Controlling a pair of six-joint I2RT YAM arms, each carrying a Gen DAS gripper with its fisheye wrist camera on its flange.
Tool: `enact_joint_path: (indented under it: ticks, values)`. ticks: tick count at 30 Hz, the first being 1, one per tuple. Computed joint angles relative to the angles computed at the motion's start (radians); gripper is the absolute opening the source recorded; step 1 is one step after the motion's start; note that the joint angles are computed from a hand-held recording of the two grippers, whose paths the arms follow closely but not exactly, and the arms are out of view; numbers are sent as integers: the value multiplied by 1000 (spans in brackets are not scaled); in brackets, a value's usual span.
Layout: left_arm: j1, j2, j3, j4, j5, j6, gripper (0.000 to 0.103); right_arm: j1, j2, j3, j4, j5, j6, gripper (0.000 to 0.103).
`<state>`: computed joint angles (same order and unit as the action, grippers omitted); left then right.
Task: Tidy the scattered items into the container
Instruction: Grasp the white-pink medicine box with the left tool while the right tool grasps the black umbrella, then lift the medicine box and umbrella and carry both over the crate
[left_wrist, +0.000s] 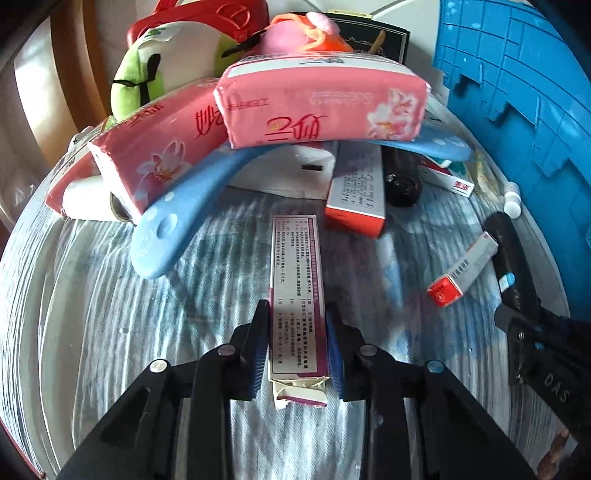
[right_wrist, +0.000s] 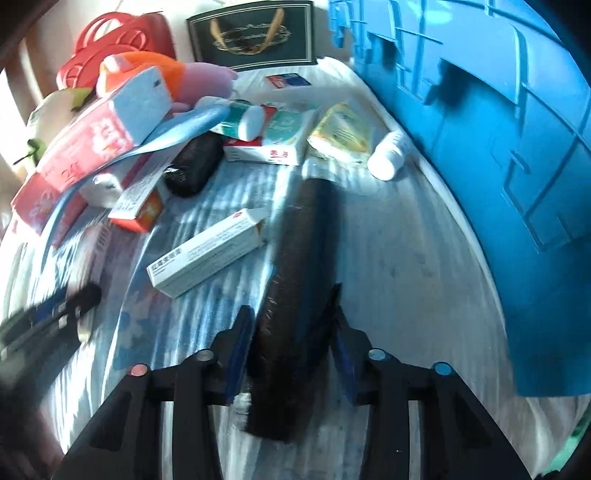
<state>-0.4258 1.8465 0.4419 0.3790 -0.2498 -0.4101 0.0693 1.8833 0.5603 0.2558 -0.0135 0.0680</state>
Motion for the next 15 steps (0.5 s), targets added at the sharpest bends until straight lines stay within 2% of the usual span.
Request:
enact_joint_path:
  ticks: [4, 7, 10, 12, 15]
  values:
    - [-56, -71, -69, 5, -11, -18, 28, 15, -46, -24, -19, 3, 1, 35]
    - [-139, -146, -93, -39, -66, -49, 28, 27, -117, -71, -28, -9, 21, 35]
    - [-196, -275, -134, -107, -105, -76, 28, 18, -206, -138, -38, -22, 3, 35]
    - [-205, -423, -162, -203, -120, -64, 28, 47, -265, -213, -9, -13, 31, 35]
    - [-227, -563, -164, -309, -148, -58, 28, 77, -437, -292, -66, -4, 55, 35]
